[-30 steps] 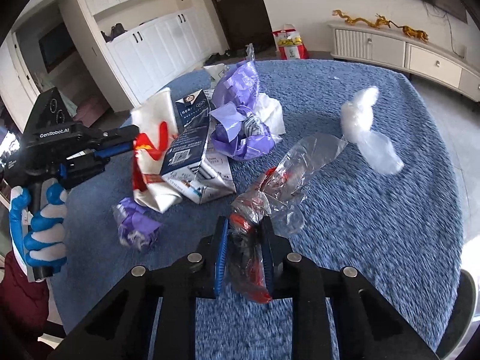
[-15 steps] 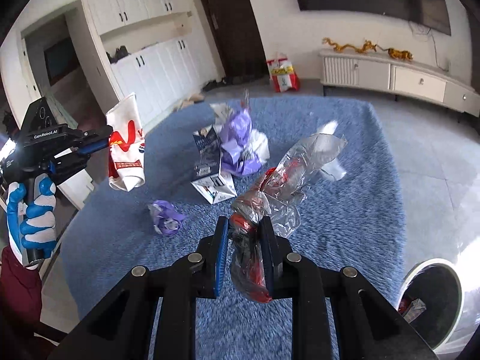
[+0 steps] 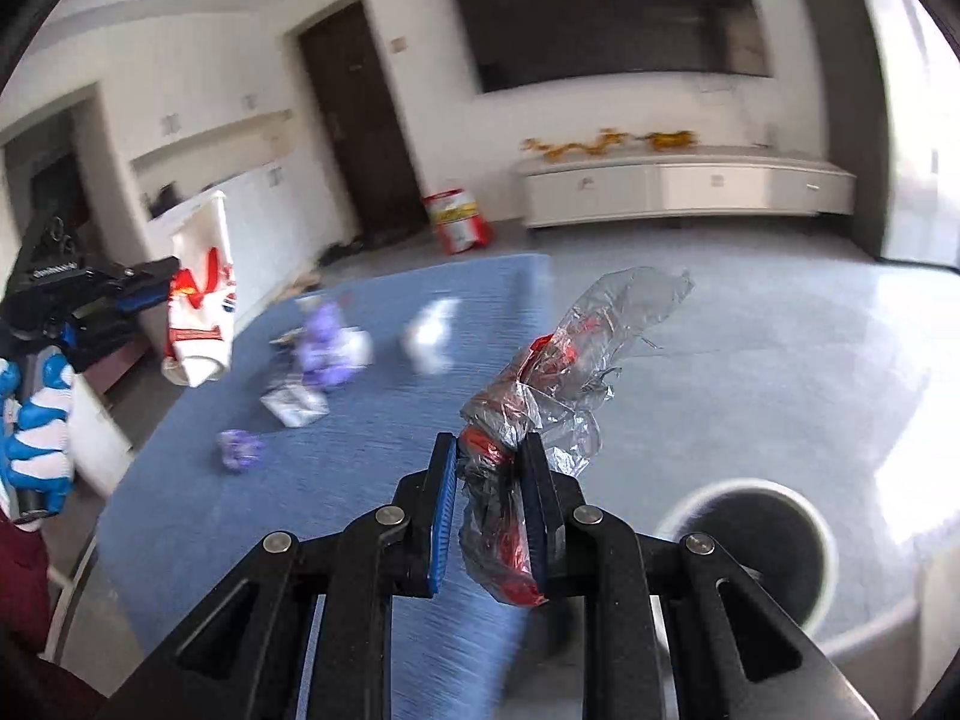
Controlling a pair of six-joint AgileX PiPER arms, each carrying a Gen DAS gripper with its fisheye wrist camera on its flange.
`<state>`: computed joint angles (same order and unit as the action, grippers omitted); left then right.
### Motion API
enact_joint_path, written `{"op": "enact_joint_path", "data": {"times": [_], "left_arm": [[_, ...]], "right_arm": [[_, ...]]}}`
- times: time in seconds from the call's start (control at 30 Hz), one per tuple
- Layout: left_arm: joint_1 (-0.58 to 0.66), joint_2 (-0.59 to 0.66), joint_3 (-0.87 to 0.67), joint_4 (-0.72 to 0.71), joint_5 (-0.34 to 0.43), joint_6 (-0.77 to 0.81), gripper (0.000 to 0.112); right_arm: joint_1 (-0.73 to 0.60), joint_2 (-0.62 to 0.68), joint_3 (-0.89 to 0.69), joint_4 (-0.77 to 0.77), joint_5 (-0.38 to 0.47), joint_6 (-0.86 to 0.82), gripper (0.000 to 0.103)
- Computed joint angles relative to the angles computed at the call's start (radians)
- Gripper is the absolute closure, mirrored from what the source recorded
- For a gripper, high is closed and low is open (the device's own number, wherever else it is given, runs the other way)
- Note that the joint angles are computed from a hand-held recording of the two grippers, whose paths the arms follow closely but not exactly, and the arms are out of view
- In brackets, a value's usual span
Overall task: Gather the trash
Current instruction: 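Carry both items over the bin and open both tools to drop them, then return both tools from the bin to the table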
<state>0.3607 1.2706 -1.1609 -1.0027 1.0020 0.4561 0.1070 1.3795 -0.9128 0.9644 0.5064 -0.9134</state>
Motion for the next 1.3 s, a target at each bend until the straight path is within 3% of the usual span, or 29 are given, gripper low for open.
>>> {"op": "enact_joint_path", "data": {"times": [0.1, 0.3, 0.43, 0.57, 0.7, 0.83, 0.97, 1.03, 1.3], "left_arm": [[-0.272, 0.106, -0.106, 0.110, -0.128, -0.133, 0.101], [-0.615, 0.391, -0.372, 0.315, -0.224, -0.355, 0.101], [-0.760, 0.623, -0.631, 0.514, -0.185, -0.546, 0.101], [-0.831, 0.813, -0.860, 0.654, -0.119, -0.658, 0.100], [-0.861, 1.018, -1.121, 0.734, -0.019, -0.743, 0.093], [-0.860, 1.216, -1.381, 0.690, 0.089, -0.757, 0.090], [-0.863, 1.264, -1.420, 0.665, 0.102, -0.735, 0.088], [-0.860, 1.232, -1.344, 0.650, 0.063, -0.702, 0.079], [-0.835, 0.963, -0.877, 0.591, -0.176, -0.553, 0.078]], "right_arm": [[-0.154, 0.009, 0.032, 0.041, 0.035, -0.088, 0.082], [-0.332, 0.098, 0.022, 0.066, 0.064, -0.185, 0.082], [-0.358, 0.189, -0.028, 0.047, 0.042, -0.192, 0.082], [-0.345, 0.263, -0.075, 0.025, 0.003, -0.167, 0.082], [-0.318, 0.365, -0.141, -0.035, -0.049, -0.088, 0.081], [-0.279, 0.442, -0.183, -0.172, -0.114, 0.053, 0.079], [-0.255, 0.496, -0.208, -0.306, -0.149, 0.192, 0.073], [-0.254, 0.508, -0.208, -0.334, -0.160, 0.221, 0.069], [-0.221, 0.504, -0.191, -0.450, -0.190, 0.364, 0.060]]}}
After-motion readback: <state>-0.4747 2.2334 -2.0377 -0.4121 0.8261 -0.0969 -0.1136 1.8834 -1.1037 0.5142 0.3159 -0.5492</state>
